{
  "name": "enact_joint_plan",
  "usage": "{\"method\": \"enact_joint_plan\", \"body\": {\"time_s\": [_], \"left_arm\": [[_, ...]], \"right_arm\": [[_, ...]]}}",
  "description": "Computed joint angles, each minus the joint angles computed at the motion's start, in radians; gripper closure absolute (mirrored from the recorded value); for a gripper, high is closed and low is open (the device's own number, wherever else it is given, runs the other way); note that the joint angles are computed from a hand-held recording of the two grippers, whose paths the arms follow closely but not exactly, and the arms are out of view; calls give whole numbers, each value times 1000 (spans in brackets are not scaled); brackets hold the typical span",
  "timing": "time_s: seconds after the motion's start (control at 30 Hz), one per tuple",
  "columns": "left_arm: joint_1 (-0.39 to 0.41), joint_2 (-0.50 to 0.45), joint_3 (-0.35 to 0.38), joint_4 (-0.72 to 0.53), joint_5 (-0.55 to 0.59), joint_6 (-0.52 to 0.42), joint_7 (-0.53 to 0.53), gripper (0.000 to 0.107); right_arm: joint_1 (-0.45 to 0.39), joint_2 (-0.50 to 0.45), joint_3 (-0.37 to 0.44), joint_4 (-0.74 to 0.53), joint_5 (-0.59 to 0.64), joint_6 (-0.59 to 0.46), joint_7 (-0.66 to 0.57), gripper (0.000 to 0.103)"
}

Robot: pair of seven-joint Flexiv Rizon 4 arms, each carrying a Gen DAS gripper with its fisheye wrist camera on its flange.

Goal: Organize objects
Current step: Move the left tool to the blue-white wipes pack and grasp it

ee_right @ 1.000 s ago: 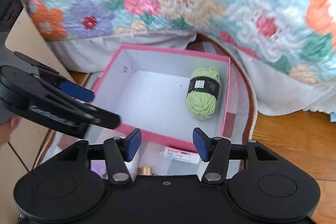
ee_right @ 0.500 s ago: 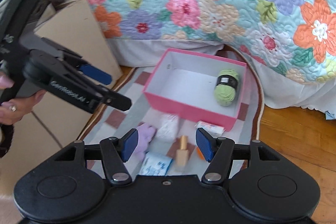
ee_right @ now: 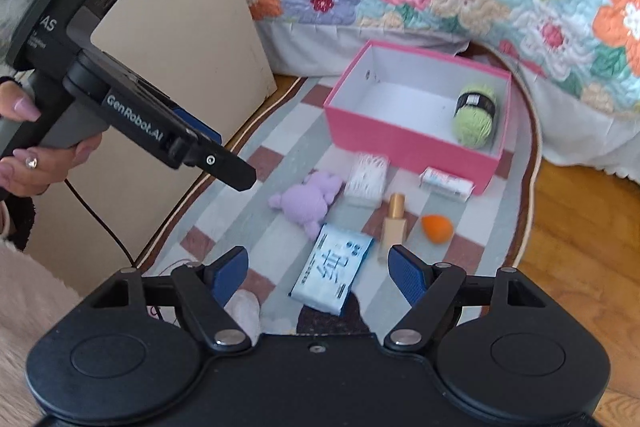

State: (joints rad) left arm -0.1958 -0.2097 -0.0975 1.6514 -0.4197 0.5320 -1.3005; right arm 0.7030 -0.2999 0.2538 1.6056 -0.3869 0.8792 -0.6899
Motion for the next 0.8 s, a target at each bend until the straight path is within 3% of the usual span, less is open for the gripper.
{"method": "enact_joint_plan", "body": {"time_s": [0.27,0.4,0.57,0.67,0.8], "left_arm": [[-7,-40,-1,100,5,90,47,26],[-10,-73,-7,158,7,178,82,26],[-2,-139,-29,216,-44,292,114,29],[-22,-194,-27,212,-31,358,43,39],[-2,-238,-75,226,-96,400,60,45]], "right_arm": [[23,-83,-45,90,-67,188,105,21],[46,-156,-65,70,-101,163,121,21],[64,-236,-89,65,-92,211,194,21],[98,-275,-147,71,-127,240,311,21],[88,-324,-145,42,-97,247,367,21]]}}
